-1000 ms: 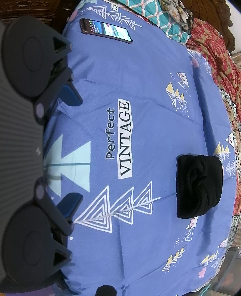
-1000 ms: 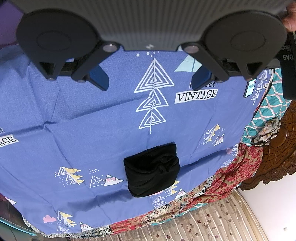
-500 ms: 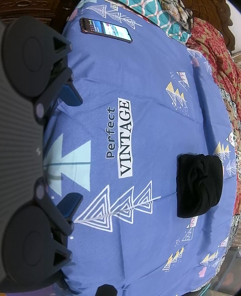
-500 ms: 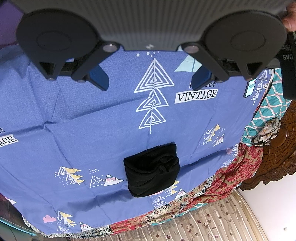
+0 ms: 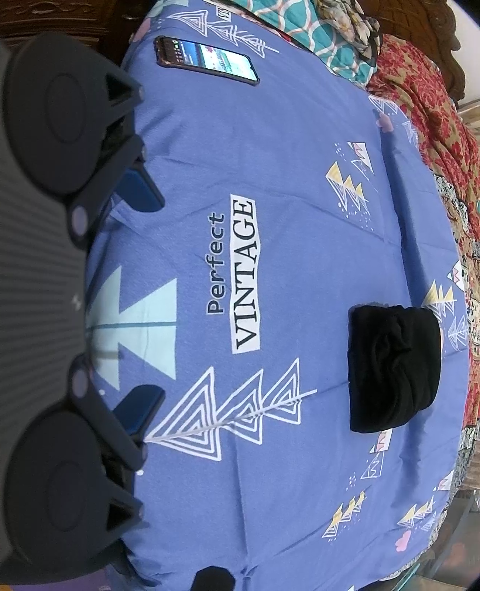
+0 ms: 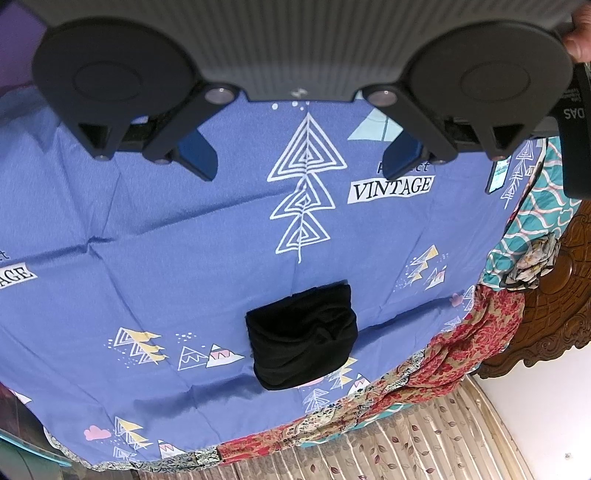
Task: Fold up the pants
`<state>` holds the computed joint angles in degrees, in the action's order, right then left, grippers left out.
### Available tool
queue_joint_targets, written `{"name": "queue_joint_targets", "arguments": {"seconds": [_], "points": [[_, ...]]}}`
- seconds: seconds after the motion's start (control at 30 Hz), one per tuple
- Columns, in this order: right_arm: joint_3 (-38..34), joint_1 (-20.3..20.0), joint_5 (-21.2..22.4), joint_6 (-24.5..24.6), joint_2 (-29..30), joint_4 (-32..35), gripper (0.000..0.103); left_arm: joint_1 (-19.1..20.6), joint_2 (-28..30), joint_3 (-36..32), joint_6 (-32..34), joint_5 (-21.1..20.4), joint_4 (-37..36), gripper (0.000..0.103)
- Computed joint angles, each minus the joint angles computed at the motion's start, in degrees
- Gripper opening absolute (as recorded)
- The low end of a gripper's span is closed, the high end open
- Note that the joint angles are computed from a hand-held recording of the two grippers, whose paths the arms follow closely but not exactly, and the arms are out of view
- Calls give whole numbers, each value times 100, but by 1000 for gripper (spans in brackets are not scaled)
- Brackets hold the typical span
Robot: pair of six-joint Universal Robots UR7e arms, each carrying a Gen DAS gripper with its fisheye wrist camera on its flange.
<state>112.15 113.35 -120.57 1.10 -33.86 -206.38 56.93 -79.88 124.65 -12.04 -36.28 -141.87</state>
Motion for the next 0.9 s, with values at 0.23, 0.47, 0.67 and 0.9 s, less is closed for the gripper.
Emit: {"name": "queue_joint_targets", "arguments": {"seconds": [0.23,0.47,0.67,0.9], "points": [[-15,-7,11,-2,-31,57,97,-14,12,4,64,36,-62,103],[-44,-22,26,-59,-69,82,97,-42,69,8,242,156,-320,103],[-68,-53,29,-73,-73,35,97,-95,163,-15,513,304,-666,103],[-102,-65,44,-155,-94,-15,97,-165,284,-45,817,398,-1088,103]]}}
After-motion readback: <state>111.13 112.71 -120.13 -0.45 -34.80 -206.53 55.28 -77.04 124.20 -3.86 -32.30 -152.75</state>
